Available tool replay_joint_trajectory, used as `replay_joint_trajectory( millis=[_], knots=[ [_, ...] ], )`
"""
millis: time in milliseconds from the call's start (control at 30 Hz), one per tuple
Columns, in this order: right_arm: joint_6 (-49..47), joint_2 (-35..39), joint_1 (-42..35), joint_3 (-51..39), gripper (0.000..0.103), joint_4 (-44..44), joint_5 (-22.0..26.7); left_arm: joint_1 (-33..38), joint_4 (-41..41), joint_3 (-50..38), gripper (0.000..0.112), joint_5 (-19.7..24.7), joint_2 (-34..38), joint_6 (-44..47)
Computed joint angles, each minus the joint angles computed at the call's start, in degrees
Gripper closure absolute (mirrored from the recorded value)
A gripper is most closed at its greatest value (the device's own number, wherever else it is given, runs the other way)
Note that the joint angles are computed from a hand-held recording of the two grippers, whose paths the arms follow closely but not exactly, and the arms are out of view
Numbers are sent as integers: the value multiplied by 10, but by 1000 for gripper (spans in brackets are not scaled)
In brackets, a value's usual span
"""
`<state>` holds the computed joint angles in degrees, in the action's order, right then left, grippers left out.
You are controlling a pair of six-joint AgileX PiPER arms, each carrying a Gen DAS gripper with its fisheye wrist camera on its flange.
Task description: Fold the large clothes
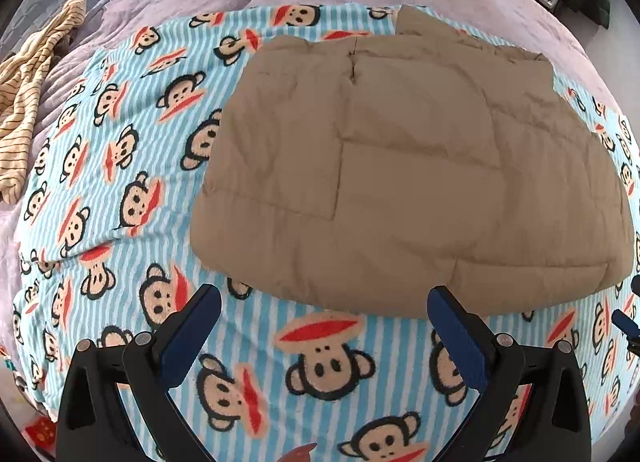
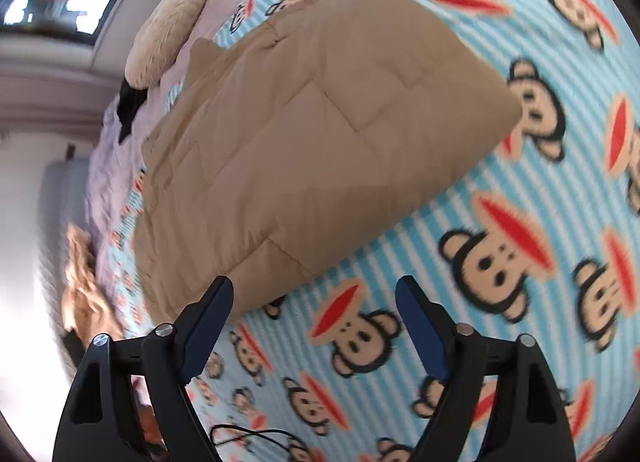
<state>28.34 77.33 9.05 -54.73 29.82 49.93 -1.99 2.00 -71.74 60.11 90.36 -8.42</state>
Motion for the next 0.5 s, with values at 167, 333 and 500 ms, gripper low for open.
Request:
replay_joint_trajectory(
  millis=[167, 333, 500],
  knots=[
    [-50, 1, -22, 44, 0, 86, -46, 8, -9, 3, 9, -6, 9, 1],
    [-105, 17, -44, 63, 0, 159, -60, 34, -37, 17, 9, -26, 18, 5],
    [-169, 46, -68, 64, 0, 224, -46, 119, -181, 35, 9, -16, 37, 89]
  ],
)
